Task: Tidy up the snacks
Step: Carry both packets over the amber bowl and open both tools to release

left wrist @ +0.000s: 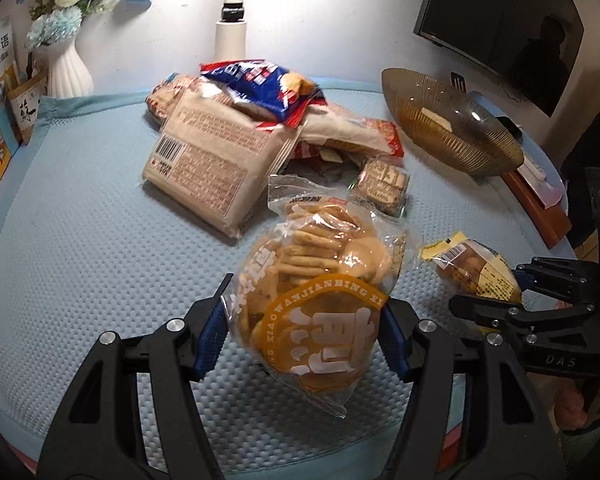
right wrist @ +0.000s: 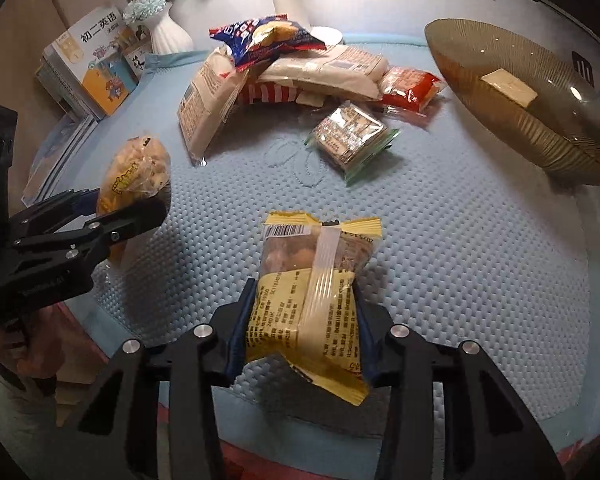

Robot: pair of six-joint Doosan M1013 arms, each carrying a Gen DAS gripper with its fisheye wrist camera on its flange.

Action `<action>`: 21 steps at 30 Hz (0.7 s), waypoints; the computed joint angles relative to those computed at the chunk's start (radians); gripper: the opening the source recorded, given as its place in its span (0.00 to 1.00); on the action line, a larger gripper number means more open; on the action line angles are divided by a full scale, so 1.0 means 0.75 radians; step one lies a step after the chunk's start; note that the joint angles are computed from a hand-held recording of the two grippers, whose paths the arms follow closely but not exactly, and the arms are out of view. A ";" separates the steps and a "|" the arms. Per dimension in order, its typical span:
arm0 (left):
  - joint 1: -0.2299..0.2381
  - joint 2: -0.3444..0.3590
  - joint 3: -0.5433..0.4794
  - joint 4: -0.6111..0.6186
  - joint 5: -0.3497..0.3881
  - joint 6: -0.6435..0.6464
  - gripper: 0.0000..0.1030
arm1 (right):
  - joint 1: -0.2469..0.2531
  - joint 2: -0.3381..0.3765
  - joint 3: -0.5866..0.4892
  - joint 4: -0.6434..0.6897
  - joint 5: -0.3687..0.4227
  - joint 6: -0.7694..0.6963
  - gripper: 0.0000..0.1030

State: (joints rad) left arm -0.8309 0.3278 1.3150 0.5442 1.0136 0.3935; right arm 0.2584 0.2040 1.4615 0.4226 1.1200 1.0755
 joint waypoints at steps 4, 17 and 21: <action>0.006 0.064 -0.130 0.005 -0.006 0.086 0.62 | -0.066 -0.028 -0.018 0.084 -0.021 -0.034 0.42; 0.069 0.443 -0.813 -0.124 0.119 0.510 0.62 | -0.264 0.127 -0.317 0.154 -0.067 0.144 0.42; 0.091 0.566 -1.015 -0.173 0.198 0.599 0.62 | -0.287 0.214 -0.416 0.142 -0.045 0.223 0.42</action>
State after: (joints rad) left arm -0.7628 0.7521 0.5540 0.4144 1.1621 0.8431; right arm 0.0433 0.3649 1.1491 0.5290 1.0862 1.2424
